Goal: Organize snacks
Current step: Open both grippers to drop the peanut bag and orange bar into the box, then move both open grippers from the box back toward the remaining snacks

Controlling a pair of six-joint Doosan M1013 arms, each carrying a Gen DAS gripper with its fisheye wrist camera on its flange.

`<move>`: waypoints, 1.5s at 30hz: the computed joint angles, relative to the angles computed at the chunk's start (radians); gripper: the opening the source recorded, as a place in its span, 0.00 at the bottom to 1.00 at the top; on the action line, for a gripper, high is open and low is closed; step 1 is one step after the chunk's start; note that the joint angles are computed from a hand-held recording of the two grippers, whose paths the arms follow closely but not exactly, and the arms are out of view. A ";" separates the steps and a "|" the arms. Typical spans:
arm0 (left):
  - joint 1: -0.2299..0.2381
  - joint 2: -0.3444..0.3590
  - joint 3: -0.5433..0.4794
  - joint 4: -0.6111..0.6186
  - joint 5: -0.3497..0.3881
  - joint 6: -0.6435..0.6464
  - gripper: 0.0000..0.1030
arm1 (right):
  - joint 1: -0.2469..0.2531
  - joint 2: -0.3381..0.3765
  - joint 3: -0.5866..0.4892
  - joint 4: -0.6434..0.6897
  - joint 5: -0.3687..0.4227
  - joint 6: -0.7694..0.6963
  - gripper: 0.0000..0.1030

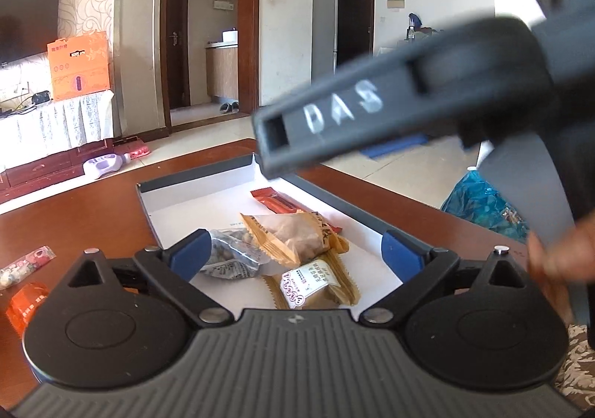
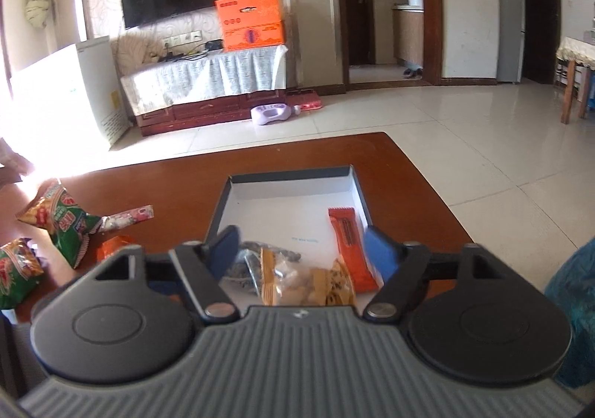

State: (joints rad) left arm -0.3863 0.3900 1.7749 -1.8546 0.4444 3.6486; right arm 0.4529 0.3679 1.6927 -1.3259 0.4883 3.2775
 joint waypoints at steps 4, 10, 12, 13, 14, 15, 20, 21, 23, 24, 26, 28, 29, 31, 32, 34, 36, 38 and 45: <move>0.003 -0.018 0.017 -0.022 -0.003 0.028 0.97 | 0.035 0.005 0.017 -0.059 0.086 0.120 0.83; 0.018 -0.035 0.032 -0.053 -0.012 0.066 0.97 | 0.089 0.023 0.017 -0.087 0.183 0.186 0.83; 0.028 -0.044 0.038 -0.056 -0.011 0.061 0.97 | 0.103 0.029 0.015 -0.110 0.197 0.195 0.83; 0.032 -0.047 0.040 -0.058 -0.011 0.064 0.97 | 0.109 0.032 0.013 -0.121 0.206 0.198 0.83; 0.037 -0.049 0.042 -0.062 -0.013 0.072 0.97 | 0.115 0.034 0.010 -0.131 0.220 0.203 0.83; 0.041 -0.051 0.044 -0.066 -0.017 0.081 0.97 | 0.119 0.035 0.010 -0.147 0.224 0.217 0.83; 0.070 -0.064 0.051 -0.071 -0.035 0.089 0.97 | 0.137 0.033 0.024 -0.281 0.247 0.372 0.83; 0.077 -0.066 0.052 -0.072 -0.037 0.087 0.97 | 0.139 0.034 0.026 -0.302 0.247 0.395 0.83; 0.091 -0.070 0.054 -0.068 -0.038 0.083 0.97 | 0.141 0.035 0.030 -0.334 0.242 0.433 0.83; 0.098 -0.073 0.057 -0.070 -0.039 0.086 0.97 | 0.141 0.035 0.032 -0.348 0.235 0.454 0.83; 0.114 -0.078 0.059 -0.075 -0.042 0.096 0.97 | 0.138 0.033 0.034 -0.356 0.203 0.482 0.83; 0.131 -0.080 0.058 -0.107 -0.060 0.127 0.97 | 0.134 0.028 0.039 -0.376 0.158 0.505 0.83; 0.139 -0.080 0.056 -0.122 -0.072 0.137 0.97 | 0.135 0.029 0.040 -0.378 0.150 0.497 0.83; 0.157 -0.078 0.050 -0.109 -0.109 0.139 0.99 | 0.136 0.027 0.050 -0.422 0.092 0.491 0.83; 0.159 -0.076 0.049 -0.145 -0.145 0.197 0.99 | 0.138 0.027 0.056 -0.461 0.076 0.513 0.83; 0.160 -0.070 0.045 -0.226 -0.206 0.317 0.99 | 0.141 0.032 0.048 -0.443 0.034 0.454 0.83; 0.176 -0.063 0.034 -0.189 -0.214 0.249 0.99 | 0.147 0.041 0.034 -0.399 0.018 0.350 0.83; 0.192 -0.054 0.018 -0.125 -0.210 0.136 0.99 | 0.151 0.050 0.021 -0.338 0.006 0.240 0.83; 0.184 0.000 -0.047 0.222 -0.232 -0.248 0.98 | 0.153 0.066 0.003 -0.201 -0.058 0.032 0.83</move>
